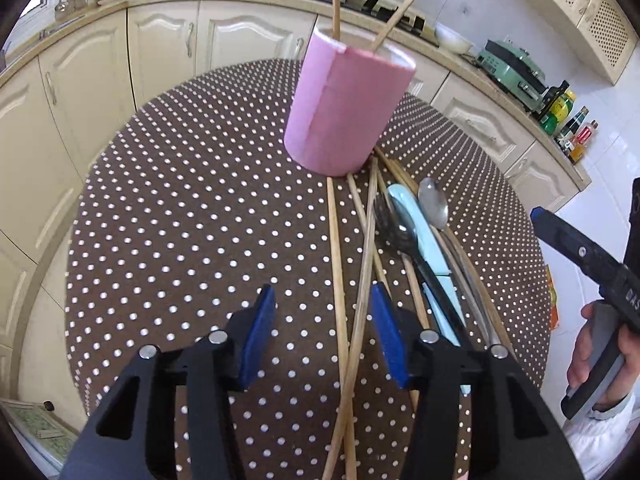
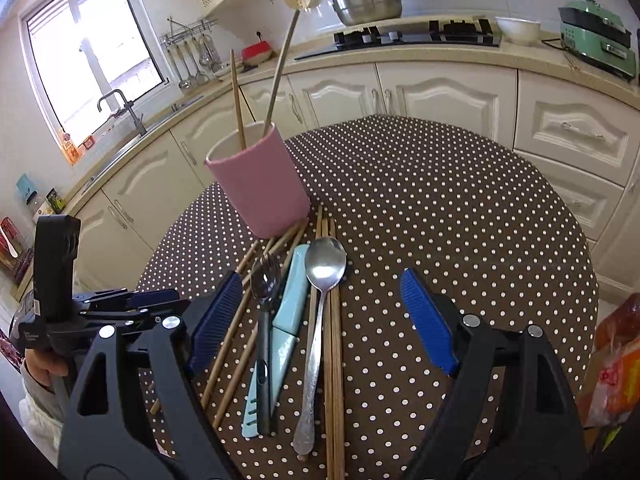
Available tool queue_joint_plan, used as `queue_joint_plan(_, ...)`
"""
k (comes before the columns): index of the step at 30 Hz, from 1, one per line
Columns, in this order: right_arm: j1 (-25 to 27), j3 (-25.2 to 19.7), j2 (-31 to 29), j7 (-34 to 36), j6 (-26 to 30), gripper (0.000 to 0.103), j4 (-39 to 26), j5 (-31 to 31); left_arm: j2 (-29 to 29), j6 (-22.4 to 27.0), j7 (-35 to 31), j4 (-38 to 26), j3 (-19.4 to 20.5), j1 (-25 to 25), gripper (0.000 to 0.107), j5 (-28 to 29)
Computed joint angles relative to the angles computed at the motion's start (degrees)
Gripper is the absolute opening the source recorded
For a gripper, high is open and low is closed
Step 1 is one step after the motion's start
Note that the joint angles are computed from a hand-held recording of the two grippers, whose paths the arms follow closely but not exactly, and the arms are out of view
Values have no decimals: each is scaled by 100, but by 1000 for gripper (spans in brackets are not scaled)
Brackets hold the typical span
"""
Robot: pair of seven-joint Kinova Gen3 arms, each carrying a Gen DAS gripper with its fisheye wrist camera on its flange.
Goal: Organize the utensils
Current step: 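Close the left tool on another wooden chopstick in the pile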
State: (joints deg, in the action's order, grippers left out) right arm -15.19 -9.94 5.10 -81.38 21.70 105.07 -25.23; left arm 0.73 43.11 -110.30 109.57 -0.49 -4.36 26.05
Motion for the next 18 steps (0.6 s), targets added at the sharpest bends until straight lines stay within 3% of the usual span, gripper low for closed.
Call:
queue_joint_plan(14,126,-60,306,21,194,81,-116,-40,548,-145,1912,-579,321,690,48,-1943)
queue_joint_plan(18,127,-42,361,-41,246,80,-184,38,658,-173,2177,-705,339,792,36,-2218)
